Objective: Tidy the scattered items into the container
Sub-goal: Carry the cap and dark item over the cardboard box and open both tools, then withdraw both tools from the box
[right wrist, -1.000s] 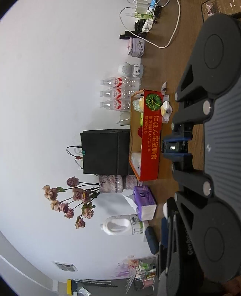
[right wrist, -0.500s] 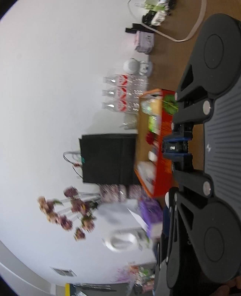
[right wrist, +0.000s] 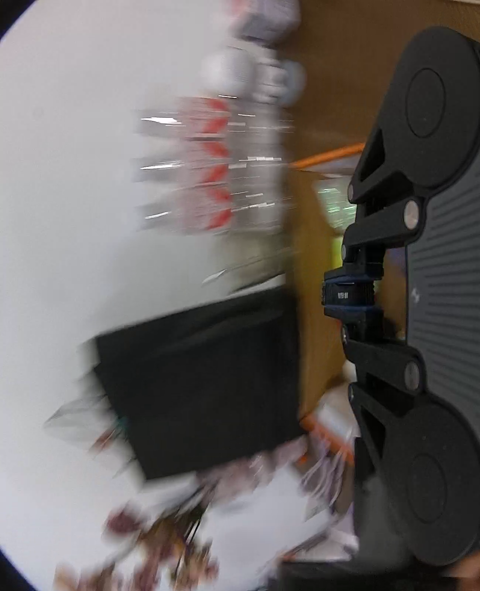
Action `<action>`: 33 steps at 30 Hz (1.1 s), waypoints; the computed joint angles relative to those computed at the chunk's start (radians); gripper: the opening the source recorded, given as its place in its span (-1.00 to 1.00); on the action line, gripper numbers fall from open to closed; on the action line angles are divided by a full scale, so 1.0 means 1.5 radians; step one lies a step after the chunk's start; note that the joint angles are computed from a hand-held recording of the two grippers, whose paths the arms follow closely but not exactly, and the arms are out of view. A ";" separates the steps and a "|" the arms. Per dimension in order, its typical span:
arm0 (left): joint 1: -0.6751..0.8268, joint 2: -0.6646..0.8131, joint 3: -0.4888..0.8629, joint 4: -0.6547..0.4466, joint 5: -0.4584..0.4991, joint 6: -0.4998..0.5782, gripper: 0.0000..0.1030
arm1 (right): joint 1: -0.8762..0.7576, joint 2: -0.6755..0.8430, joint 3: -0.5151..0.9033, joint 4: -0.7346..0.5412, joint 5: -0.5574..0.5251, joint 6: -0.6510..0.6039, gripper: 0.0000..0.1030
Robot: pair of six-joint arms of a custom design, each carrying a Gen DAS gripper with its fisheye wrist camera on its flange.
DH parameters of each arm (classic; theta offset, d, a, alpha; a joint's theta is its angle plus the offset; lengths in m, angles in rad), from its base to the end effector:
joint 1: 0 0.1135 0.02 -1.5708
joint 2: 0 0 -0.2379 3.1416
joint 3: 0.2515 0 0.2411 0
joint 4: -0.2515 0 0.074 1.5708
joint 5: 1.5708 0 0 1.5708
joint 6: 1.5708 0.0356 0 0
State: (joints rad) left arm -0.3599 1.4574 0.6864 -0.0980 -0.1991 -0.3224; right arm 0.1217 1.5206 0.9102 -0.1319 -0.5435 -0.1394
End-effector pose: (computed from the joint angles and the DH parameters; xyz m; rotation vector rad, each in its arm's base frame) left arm 0.2577 -0.0894 0.1470 -0.0430 2.4175 -0.0685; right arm 0.3063 0.0560 0.1958 -0.5640 2.1865 0.6158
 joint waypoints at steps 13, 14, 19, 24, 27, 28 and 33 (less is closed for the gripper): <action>0.058 0.021 0.048 -0.083 -0.016 -0.060 0.54 | 0.103 0.253 0.182 -0.090 0.163 0.013 -0.48; 0.060 0.003 0.050 -0.095 -0.014 -0.062 0.56 | 0.104 0.248 0.187 -0.102 0.160 0.016 -0.43; 0.048 -0.099 0.075 -0.212 -0.056 -0.053 0.84 | 0.085 0.168 0.195 -0.174 0.152 0.013 0.21; 0.049 -0.190 0.108 -0.364 -0.075 -0.100 0.91 | 0.065 0.084 0.209 -0.286 0.179 -0.029 0.46; 0.021 -0.243 0.106 -0.432 -0.116 -0.139 0.99 | 0.051 0.028 0.199 -0.338 0.189 -0.059 0.56; 0.001 -0.256 0.101 -0.448 -0.138 -0.154 0.99 | 0.045 0.005 0.189 -0.351 0.187 -0.066 0.61; -0.163 -0.348 0.050 -0.506 -0.294 -0.280 1.00 | 0.021 -0.119 0.107 -0.372 0.166 -0.093 0.69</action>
